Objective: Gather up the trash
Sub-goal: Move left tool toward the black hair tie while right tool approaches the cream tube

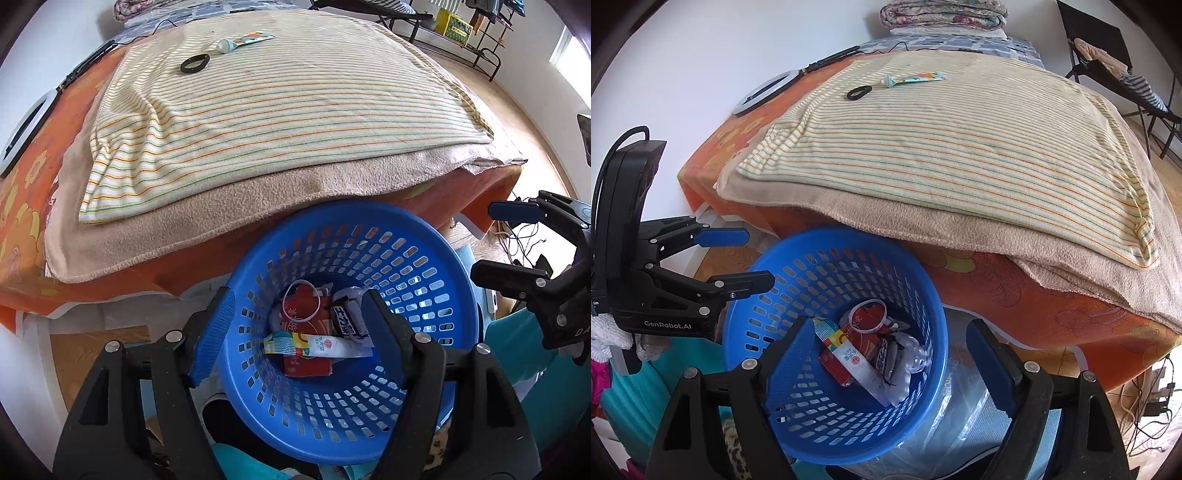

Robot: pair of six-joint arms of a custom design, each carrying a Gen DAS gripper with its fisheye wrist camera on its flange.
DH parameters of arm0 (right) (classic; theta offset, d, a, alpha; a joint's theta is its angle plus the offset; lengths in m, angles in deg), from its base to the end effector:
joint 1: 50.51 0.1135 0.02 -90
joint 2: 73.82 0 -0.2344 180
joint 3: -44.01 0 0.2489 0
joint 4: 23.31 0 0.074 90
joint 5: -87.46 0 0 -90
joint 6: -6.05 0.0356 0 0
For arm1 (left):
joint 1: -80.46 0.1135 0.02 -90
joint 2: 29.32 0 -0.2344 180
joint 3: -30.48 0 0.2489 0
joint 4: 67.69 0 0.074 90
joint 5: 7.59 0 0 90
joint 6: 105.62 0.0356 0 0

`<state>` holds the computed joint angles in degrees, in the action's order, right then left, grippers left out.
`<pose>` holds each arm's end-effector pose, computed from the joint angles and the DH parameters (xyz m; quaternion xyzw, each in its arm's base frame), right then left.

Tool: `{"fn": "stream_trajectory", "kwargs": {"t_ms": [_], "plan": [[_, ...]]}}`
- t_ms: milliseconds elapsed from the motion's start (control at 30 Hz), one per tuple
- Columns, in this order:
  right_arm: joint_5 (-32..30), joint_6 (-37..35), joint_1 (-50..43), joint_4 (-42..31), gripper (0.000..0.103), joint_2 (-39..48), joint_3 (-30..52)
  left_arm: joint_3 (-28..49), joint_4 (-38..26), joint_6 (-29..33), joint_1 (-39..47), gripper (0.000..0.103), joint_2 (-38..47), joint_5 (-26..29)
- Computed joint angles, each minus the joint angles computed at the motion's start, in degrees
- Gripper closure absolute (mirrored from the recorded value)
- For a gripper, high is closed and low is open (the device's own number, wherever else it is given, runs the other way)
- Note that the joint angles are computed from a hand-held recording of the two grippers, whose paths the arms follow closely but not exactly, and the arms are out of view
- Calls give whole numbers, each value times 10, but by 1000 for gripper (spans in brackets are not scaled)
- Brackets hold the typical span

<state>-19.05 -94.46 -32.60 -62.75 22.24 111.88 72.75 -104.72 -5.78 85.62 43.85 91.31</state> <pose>0.2874 0.1035 0.1290 -0.2653 0.9343 0.1529 0.1825 0.2064 0.0131 0.1089 0.0548 0.9771 -0.0506 0.1991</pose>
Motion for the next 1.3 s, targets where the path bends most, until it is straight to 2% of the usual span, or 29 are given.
{"fn": "stream_trajectory", "kwargs": {"t_ms": [567,700,767,1100,1300], "plan": [[30,14,3,-1,16,-5,16,50,-24,-10,28,29,27,26],[30,13,-1,-2,3,-9,26,90,-43,-10,42,29,45,43],[35,11,-1,-2,3,-8,36,111,-46,-11,46,29,54,44],[15,10,-21,13,2,38,127,272,-53,-11,67,29,169,44],[16,13,-20,-32,2,137,287,391,-61,-14,87,29,280,56]]}}
